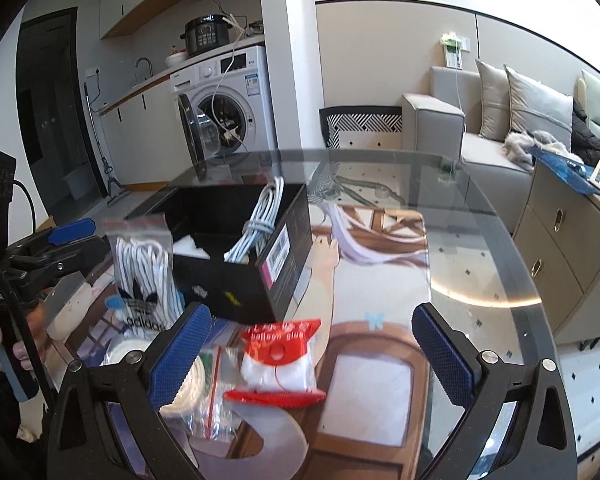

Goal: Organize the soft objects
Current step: 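Grasp the red-and-white balloon glue packet with the right gripper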

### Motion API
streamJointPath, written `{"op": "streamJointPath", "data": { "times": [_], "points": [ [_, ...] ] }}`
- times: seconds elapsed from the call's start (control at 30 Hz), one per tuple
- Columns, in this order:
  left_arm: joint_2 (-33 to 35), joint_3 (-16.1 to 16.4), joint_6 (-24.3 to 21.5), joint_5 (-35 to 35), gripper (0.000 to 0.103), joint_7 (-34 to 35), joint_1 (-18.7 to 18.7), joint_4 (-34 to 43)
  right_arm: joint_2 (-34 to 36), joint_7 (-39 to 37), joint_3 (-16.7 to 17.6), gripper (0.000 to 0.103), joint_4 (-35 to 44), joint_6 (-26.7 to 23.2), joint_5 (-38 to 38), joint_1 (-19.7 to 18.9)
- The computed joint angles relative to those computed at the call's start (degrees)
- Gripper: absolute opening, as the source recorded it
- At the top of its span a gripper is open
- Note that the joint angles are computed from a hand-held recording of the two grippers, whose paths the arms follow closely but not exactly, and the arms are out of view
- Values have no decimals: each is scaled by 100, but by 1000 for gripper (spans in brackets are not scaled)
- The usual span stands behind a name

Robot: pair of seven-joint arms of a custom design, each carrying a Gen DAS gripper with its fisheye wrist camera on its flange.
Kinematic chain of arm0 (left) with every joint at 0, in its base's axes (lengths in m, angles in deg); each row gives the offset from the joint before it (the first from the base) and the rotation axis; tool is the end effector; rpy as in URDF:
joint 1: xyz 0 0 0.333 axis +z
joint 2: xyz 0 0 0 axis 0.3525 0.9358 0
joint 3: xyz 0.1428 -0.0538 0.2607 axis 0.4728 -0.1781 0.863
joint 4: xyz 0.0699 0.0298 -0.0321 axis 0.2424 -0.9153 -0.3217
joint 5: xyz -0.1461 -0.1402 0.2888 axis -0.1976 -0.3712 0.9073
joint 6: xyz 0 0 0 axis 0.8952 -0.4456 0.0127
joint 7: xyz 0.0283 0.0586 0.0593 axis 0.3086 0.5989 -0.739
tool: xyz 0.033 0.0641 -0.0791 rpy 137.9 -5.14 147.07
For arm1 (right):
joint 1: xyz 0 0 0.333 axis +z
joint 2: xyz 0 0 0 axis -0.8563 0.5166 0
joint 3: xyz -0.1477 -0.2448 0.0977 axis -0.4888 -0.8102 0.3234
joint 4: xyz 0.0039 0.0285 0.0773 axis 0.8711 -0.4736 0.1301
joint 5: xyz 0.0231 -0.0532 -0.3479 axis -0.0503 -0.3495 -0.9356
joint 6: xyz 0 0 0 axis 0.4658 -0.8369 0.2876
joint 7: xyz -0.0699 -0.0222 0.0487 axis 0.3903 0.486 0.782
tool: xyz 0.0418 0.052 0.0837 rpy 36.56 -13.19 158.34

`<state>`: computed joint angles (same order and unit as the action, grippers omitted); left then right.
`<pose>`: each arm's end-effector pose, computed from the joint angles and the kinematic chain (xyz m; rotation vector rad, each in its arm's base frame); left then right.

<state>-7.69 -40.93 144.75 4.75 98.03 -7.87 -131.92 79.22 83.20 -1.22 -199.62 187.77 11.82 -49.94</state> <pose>0.5602 -0.3681 0.4927 -1.6213 1.7216 -1.0712 0.5857 0.1186 0.5086 -1.9176 1.2375 -0.5138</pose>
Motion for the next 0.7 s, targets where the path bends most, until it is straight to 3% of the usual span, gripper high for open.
{"op": "streamJointPath", "data": {
  "times": [0.5, 0.7],
  "points": [
    [-248, -145, -279, 434, 103, -407, 5, -395, -5, 555, -54, 102, -160, -82, -708, 96],
    [-210, -246, -250, 257, 103, -276, 102, -409, 20, 837, -87, 102, -164, -182, -993, 113]
  ]
}}
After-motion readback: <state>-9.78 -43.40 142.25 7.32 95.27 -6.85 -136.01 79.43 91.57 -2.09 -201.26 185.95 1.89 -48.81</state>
